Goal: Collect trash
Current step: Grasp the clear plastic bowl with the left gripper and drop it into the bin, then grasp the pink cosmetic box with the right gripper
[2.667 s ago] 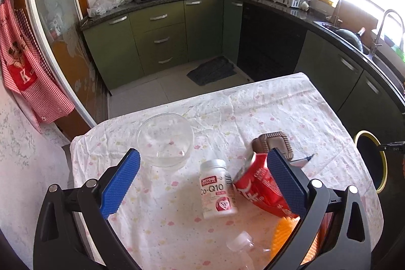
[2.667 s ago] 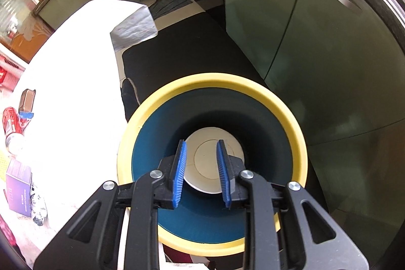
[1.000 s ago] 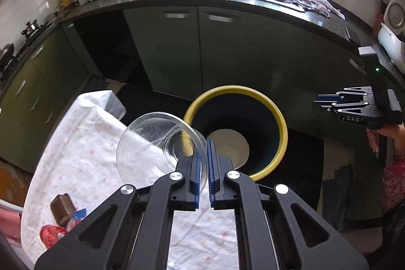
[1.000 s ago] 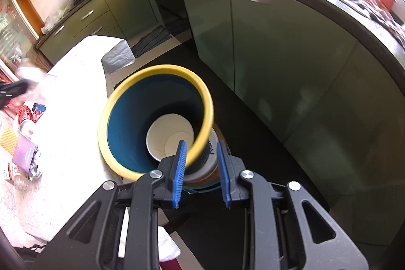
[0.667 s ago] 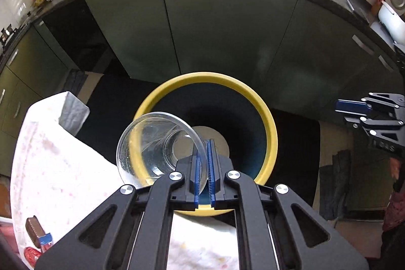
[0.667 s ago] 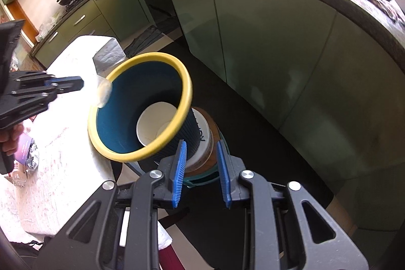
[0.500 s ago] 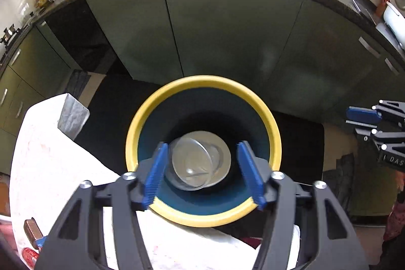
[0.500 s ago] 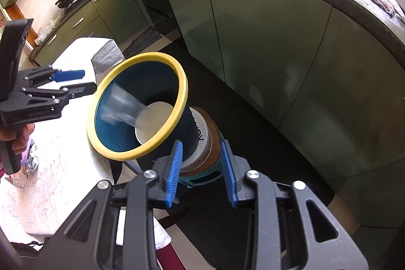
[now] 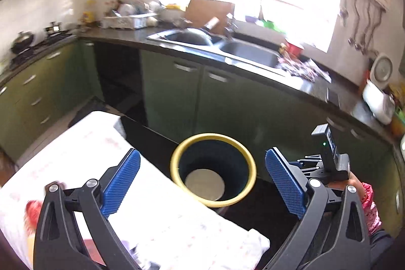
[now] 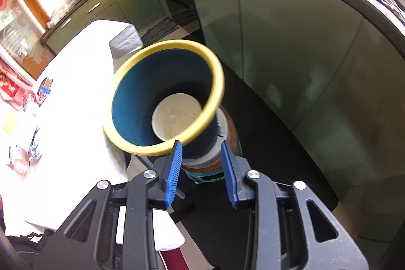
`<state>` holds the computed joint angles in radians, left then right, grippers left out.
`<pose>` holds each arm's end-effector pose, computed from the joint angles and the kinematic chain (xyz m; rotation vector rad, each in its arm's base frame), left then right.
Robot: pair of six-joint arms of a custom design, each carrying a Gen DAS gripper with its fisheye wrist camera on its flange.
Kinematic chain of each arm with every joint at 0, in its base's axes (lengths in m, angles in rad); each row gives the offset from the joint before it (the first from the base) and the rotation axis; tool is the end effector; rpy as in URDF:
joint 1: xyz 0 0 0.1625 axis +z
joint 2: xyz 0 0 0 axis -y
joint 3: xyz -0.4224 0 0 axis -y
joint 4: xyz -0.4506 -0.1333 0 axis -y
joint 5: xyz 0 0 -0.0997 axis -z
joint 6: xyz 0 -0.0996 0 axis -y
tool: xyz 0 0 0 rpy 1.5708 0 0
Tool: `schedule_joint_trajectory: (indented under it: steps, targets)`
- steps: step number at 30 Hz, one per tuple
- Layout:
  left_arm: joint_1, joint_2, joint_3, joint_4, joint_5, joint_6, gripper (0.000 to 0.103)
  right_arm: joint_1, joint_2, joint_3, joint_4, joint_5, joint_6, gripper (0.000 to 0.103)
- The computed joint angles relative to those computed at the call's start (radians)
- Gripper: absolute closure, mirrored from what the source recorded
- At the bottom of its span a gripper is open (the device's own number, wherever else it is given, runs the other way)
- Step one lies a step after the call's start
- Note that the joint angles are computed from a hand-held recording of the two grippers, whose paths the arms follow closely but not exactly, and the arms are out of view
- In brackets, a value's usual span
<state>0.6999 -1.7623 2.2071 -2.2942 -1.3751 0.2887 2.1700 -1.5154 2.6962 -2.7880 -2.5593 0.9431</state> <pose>-0.2452 -0.4060 0.3168 1.6068 2.5289 -0.4868 0.2085 -0.2164 0.1164 -0.4164 -2.2655 0.8951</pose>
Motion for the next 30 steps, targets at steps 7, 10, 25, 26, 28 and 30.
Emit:
schedule_joint_trajectory:
  steps: [7, 10, 25, 26, 28, 30]
  targets:
    - [0.057, -0.279, 0.05, 0.031, 0.235, 0.035, 0.005, 0.023, 0.211, -0.154, -0.062, 0.063, -0.18, 0.066]
    - [0.134, -0.354, 0.041, 0.052, 0.269, 0.042, 0.005, 0.033, 0.32, -0.242, -0.126, 0.127, -0.321, 0.059]
    - [0.365, -0.459, 0.049, -0.034, 0.314, 0.156, 0.005, 0.036, 0.708, -0.653, -0.248, 0.46, -1.142, 0.009]
    - [0.363, -0.465, 0.051, -0.036, 0.321, 0.165, 0.005, 0.024, 0.718, -0.67, -0.224, 0.473, -1.153, 0.009]
    - [0.363, -0.48, 0.053, -0.033, 0.328, 0.179, 0.005, 0.009, 0.737, -0.694, -0.2, 0.482, -1.173, 0.009]
    - [0.371, -0.479, 0.05, -0.034, 0.328, 0.18, 0.005, -0.004, 0.755, -0.718, -0.181, 0.489, -1.196, 0.009]
